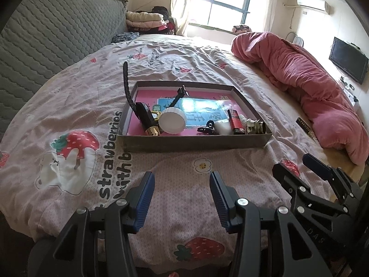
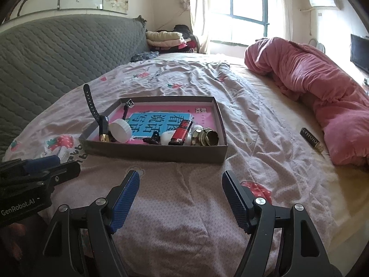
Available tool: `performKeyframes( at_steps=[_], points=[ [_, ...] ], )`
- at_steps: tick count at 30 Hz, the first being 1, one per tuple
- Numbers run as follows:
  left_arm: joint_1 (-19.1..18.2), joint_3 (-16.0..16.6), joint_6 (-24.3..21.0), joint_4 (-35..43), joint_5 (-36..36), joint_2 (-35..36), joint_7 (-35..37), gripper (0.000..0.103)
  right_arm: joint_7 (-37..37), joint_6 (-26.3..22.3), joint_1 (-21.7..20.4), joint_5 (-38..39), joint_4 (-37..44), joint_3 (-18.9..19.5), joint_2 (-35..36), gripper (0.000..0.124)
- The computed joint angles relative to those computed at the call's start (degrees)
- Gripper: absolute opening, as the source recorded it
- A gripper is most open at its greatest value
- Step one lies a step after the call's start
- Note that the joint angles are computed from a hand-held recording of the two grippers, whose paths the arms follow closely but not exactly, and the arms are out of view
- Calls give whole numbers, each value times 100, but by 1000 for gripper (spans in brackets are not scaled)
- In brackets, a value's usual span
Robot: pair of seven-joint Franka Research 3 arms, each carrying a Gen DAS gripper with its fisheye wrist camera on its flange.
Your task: Organize rigid objects
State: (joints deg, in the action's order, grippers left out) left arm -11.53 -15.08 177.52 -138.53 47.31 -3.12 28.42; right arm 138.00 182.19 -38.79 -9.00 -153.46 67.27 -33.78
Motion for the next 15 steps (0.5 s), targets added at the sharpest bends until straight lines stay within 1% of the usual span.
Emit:
performKeyframes(
  at_steps=[5,7,12,15],
  points=[
    [79,-63,-20,-18,356,-52,-348,49,136,-12,130,59,-70,-27,-169,75],
    [68,-63,-61,5,397,-24,-382,49,111,14,125,37,-68,-29,-65,75],
    [73,-44,-165,148,1131,95,-1015,49,80,19,-94,-27,-11,149,158,75],
    [13,32,-212,222,1384,178,-1216,49,58,87,-242,-39,20,273,230,75]
  ],
)
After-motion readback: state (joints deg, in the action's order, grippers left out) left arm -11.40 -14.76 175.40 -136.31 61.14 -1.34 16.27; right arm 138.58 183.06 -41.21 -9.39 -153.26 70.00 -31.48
